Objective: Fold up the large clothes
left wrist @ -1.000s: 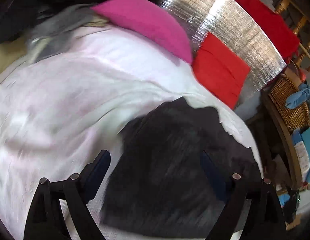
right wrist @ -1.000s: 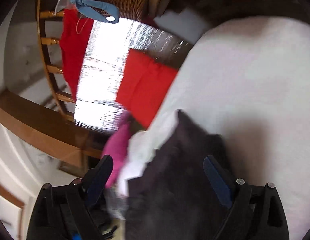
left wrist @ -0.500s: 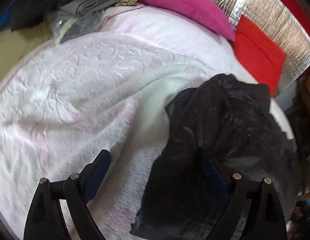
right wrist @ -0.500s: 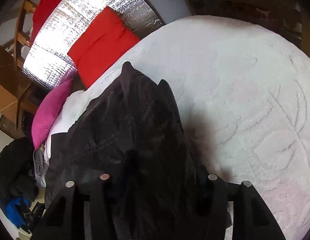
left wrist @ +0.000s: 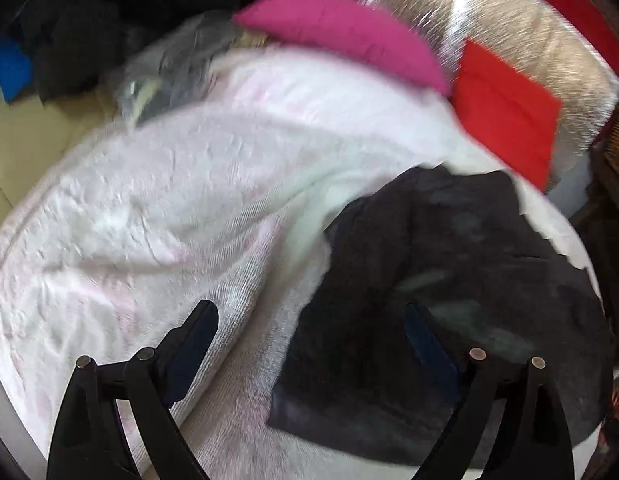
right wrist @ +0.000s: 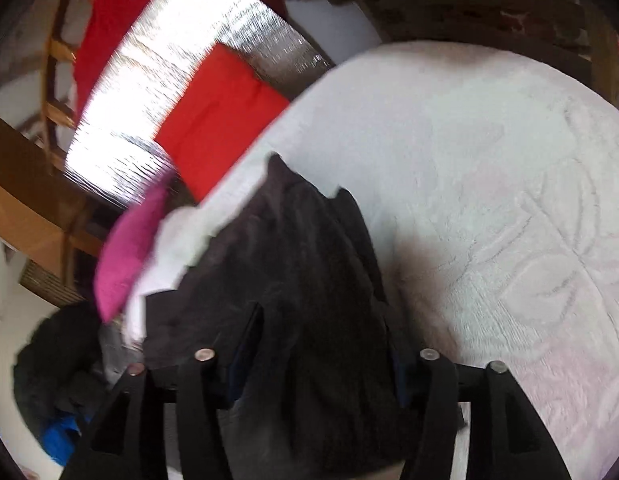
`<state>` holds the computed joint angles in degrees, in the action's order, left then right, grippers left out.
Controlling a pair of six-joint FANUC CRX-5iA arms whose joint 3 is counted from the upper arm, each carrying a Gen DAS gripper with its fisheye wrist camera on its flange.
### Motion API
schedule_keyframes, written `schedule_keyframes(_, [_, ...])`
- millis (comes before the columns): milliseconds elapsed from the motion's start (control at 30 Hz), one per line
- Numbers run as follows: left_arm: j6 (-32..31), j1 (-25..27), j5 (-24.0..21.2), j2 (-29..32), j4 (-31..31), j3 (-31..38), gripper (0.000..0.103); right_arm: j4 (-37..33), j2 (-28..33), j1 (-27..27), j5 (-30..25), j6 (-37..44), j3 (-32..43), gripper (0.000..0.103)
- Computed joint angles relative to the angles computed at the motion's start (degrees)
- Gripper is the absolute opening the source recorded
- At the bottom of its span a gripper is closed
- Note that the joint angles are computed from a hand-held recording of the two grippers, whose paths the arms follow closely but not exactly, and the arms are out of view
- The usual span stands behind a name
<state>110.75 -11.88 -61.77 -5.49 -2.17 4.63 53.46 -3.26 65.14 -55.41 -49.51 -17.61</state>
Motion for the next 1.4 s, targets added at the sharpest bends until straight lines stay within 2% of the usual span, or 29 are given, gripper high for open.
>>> schedule_keyframes(33, [-0.58,-0.72,1.23,-1.63,-0.22,-0.96,0.095,2.15,-1.26,1.21,-0.88,-2.81,-1.28,0.070])
schedule_keyframes(133, [-3.53,-2.60,3.63,-5.36,0.96,-3.78,0.095,7.23,-3.40,4.40,-2.74,-10.00,-3.99,0.076])
schedule_keyframes(300, [-4.92,-5.46,4.36,-9.10,2.98,-8.17,0.095,14.59,-3.38,7.52,-0.77,-18.01,-6.03,0.076])
schedule_keyframes(433, [-3.25,-8.53,2.08,-8.84,0.80,-7.36,0.095,11.97,0.16,9.99,-2.61,-13.22,-1.40,0.076])
schedule_keyframes(533, [0.17,-11.54,1.36,-8.57,-4.18,-5.63,0.095,9.55,3.00,11.10,-4.85,-7.69,2.36,0.076])
schedule_keyframes(600, [2.51,-13.57,0.95,-7.66,-8.66,-4.06,0.095,9.62,4.30,11.03,-4.55,-4.90,3.60,0.076])
schedule_keyframes(700, [2.01,-14.46,-0.56,-5.75,-10.34,-2.36,0.095,10.80,6.05,10.51,-4.83,-3.16,4.60,0.075])
schedule_keyframes(800, [1.49,-14.41,-1.37,-3.82,-11.63,-0.67,0.095,11.63,7.42,9.01,-3.73,-3.88,5.45,0.067])
schedule_keyframes(967, [-0.33,-14.43,-4.80,-0.22,-12.56,1.67,0.095,11.54,9.09,5.67,1.73,-4.00,6.53,0.067])
schedule_keyframes(1033, [-1.87,-13.25,-5.74,0.98,-10.24,1.60,0.096,9.99,9.90,4.10,4.87,-3.34,7.14,0.067])
schedule_keyframes(1067, [-1.66,-13.46,-6.63,1.86,-11.03,2.17,0.102,8.81,10.17,3.37,6.56,-3.06,7.28,0.067])
schedule_keyframes(1133, [-1.88,-13.87,-6.96,2.50,-11.93,2.68,0.103,5.18,10.91,2.13,8.98,-1.69,7.90,0.067])
schedule_keyframes(1200, [-2.06,-14.08,-7.15,2.31,-12.22,2.84,0.103,4.66,10.93,1.33,10.80,-1.94,7.49,0.067])
schedule_keyframes(1400, [-3.41,-13.69,-6.22,-1.18,-10.26,0.60,0.103,9.84,8.28,2.40,9.94,-6.16,4.90,0.068])
